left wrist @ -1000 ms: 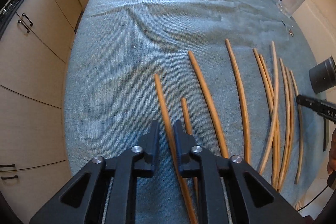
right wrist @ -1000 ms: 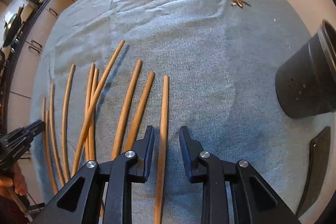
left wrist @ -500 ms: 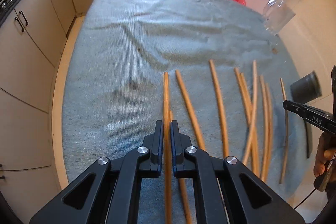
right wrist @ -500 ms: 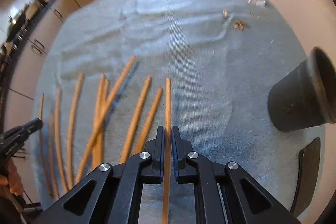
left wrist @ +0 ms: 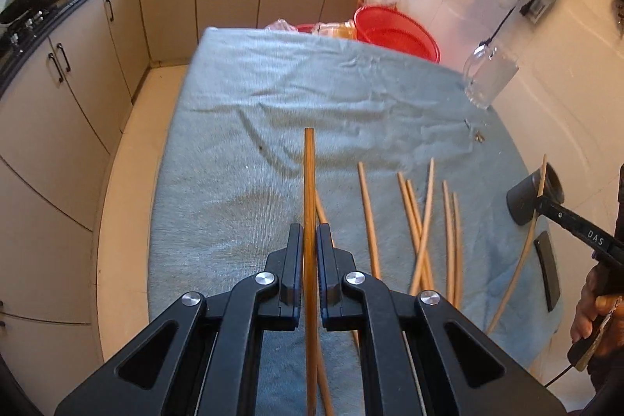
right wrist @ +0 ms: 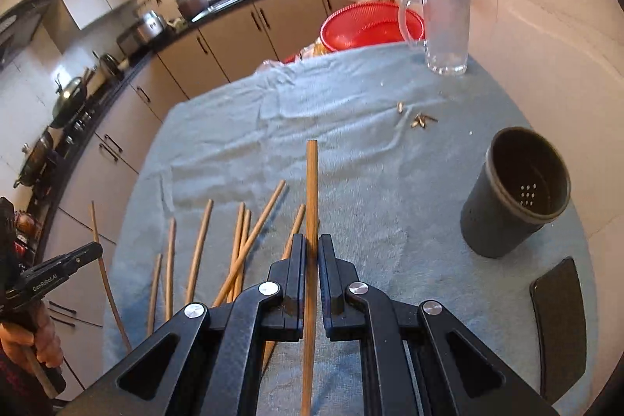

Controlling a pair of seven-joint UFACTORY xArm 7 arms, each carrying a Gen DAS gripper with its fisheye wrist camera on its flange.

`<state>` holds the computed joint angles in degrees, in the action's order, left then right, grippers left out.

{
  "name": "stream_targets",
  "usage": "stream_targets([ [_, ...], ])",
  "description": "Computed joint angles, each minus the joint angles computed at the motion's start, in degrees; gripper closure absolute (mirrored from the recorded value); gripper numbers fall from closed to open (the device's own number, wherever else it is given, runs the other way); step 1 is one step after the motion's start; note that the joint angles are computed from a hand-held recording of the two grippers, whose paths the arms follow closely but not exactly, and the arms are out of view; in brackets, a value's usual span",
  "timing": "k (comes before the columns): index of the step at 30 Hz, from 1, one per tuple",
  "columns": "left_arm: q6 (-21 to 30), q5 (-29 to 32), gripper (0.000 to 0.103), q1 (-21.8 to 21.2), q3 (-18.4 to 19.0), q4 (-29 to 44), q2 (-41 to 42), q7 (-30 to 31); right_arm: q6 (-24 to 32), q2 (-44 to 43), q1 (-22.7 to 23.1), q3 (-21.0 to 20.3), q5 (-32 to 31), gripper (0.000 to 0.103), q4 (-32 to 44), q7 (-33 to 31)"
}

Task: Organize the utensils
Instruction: 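Lift both held chopsticks and carry both tools over the black holder cup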

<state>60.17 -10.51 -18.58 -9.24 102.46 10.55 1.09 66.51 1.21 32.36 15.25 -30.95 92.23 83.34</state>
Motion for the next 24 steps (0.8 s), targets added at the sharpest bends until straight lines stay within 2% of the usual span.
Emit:
stream_targets([
  [8,-1.7,4.9,0.097,-1.9,-0.2,-0.7,-4.1,-6.2,-5.0,-6.1,-2.3,1.0,-1.1,0.096,-5.3,-1.3],
  [14,-1.6,9.1,0.097,-3.8,-1.1,1.7,-5.1,-10.2,-7.5,-10.9,-5.6,2.7,-1.4,0.096,-8.3,-2.7],
  [20,0.0,11.9,0.097,-6.5,-2.1,8.6,-2.7,-12.1,-8.9,-16.3,-9.6,4.7,-1.5,0.096,-10.6,-3.4],
  [24,2.2,13.5,0.097,-9.8,-2.6,17.0,1.5,-12.6,-8.9,-20.5,-12.8,6.0,-1.3,0.096,-11.7,-4.0],
])
